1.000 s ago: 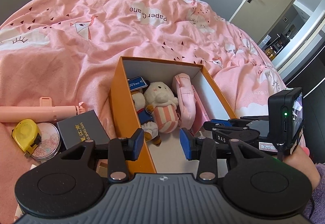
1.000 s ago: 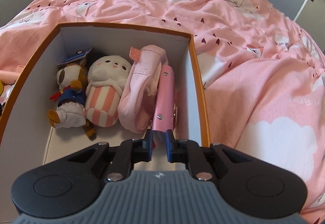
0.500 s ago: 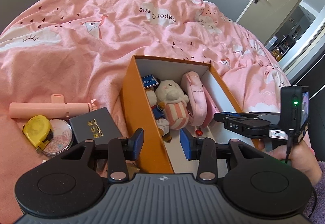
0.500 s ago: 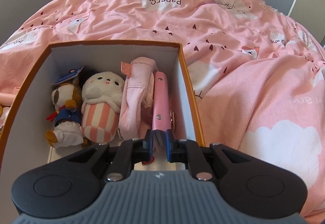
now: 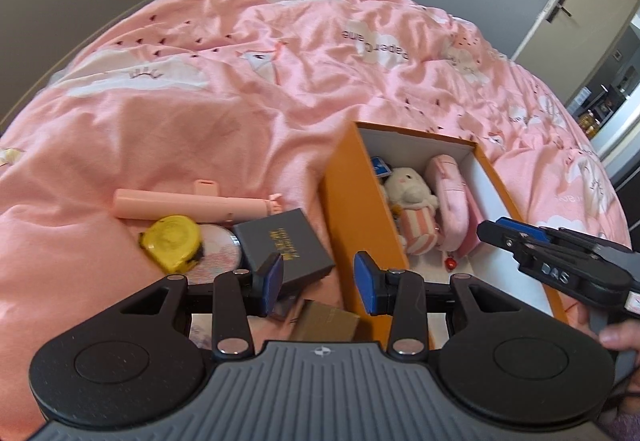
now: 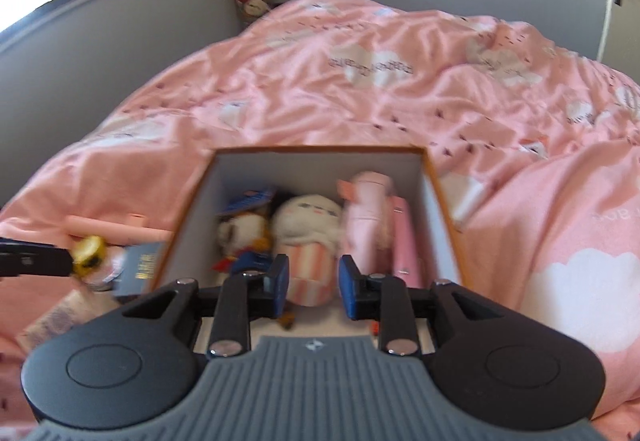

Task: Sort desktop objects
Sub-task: 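Reach the right gripper to the black gold-lettered box and grasp it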

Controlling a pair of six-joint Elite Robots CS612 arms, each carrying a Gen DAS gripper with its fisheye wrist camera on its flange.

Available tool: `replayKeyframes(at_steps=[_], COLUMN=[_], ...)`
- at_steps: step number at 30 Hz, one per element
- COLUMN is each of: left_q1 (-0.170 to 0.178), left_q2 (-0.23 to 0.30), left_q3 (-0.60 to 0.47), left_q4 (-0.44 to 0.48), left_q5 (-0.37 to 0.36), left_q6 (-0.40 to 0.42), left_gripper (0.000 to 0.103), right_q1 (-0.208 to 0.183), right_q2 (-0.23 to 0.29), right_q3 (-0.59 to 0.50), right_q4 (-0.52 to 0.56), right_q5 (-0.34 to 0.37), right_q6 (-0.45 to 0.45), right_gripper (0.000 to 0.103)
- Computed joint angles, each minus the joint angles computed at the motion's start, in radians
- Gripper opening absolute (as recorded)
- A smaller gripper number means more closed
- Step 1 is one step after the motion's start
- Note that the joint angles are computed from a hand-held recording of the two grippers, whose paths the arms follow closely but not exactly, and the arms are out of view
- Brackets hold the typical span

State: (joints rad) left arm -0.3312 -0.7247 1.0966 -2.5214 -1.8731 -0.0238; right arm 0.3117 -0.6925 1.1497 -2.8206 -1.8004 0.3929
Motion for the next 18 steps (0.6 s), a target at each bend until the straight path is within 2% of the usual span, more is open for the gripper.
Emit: replayKeyframes(at_steps=[4,8,11,15,18], left_q1=[0.012,0.022,0.025,0.028,0.026], left_q2=[-0.005,-0.001,0.002,0.004,0.002], left_q3=[0.006,-0.005,-0.007,-0.01,-0.004], left_q4=[0.002,0.042,0.068,0.115,0.141], left_q5=[0.039,0.072,0.107,0.135,0.167], left_q6=[-0.019,-0.022,-0.002,0.059,0.103], left_gripper=[0.044,0.044,0.045,0.047,0.047], right_q1=[0.012,0.021,0.03,0.034,0.037], right_q2=[0.024,0.066,0.105,0.16,0.206], right_q3=[-0.048,-0.13,-0.206,-0.324,-0.422], right_q4=[-0.006,0.054,0.118,0.255,0.377], right_q5=[0.103,0.195,0.229,0.268,0.255], right_q6=[-0.035,-0.066,-0.102,-0.143,-0.173], right_gripper=[0.029,0.029,0.029,0.029,0.029])
